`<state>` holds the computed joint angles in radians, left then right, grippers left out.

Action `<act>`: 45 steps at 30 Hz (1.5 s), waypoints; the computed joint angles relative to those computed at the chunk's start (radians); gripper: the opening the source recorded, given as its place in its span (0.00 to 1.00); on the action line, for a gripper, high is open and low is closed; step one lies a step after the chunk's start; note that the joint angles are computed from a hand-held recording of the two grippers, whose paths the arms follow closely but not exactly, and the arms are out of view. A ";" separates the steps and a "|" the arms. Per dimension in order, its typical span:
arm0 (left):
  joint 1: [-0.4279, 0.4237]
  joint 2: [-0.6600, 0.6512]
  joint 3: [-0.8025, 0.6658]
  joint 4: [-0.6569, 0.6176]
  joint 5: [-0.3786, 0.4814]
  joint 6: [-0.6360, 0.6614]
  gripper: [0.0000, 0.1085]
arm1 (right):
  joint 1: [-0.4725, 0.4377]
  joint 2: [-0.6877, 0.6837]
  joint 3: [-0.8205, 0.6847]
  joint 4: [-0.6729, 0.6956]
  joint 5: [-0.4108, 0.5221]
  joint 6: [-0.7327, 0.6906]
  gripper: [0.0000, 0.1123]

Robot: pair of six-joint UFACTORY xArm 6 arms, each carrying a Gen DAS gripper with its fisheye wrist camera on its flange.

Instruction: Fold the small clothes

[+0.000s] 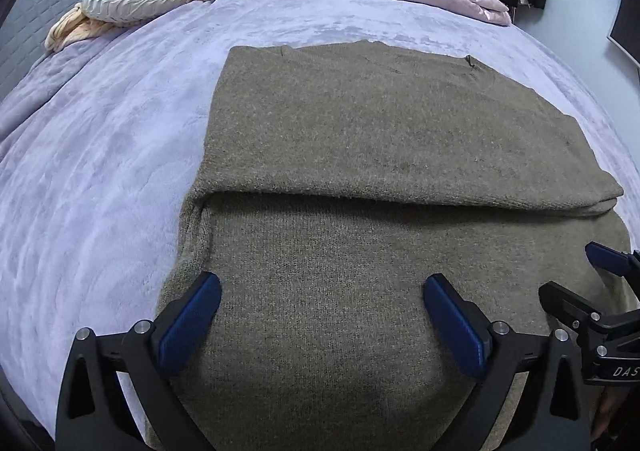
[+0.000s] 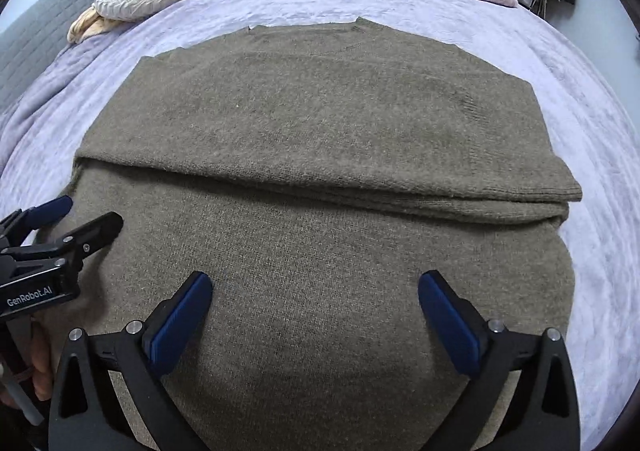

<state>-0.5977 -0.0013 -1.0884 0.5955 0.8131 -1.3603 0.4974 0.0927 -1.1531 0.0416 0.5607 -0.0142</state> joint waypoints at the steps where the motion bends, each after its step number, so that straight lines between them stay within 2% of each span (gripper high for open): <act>1: 0.000 0.000 0.002 0.003 -0.001 -0.003 0.93 | 0.002 0.000 -0.002 -0.009 0.005 0.009 0.92; 5: -0.005 -0.002 0.009 0.022 -0.002 -0.021 0.93 | 0.006 -0.012 0.013 -0.030 -0.011 0.014 0.92; 11: -0.003 -0.003 0.014 0.023 -0.011 -0.026 0.94 | 0.008 -0.044 0.077 -0.067 -0.094 0.055 0.92; 20: -0.019 -0.062 0.072 -0.030 -0.039 -0.005 0.93 | 0.011 -0.119 0.164 -0.086 -0.112 0.090 0.92; 22: -0.040 -0.090 0.100 -0.019 -0.043 -0.015 0.93 | 0.013 -0.154 0.208 -0.103 -0.129 0.092 0.92; 29: -0.172 -0.160 0.161 0.082 0.036 -0.092 0.93 | 0.015 -0.293 0.387 -0.184 -0.222 0.120 0.92; 34: -0.270 -0.225 0.229 0.125 0.076 -0.104 0.94 | 0.013 -0.420 0.518 -0.095 -0.250 -0.027 0.92; 39: -0.355 -0.277 0.274 0.094 0.124 -0.013 0.94 | -0.005 -0.571 0.636 0.126 -0.192 -0.337 0.92; 41: -0.373 -0.286 0.284 0.077 0.129 0.017 0.93 | -0.013 -0.617 0.671 0.121 -0.173 -0.380 0.92; 45: -0.411 -0.307 0.305 0.031 0.157 0.076 0.93 | -0.013 -0.705 0.743 -0.014 -0.146 -0.345 0.92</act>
<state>-1.0087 -0.3082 -0.7833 0.6269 0.9702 -1.2844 0.4848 -0.6123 -0.4098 0.0274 0.4144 -0.3588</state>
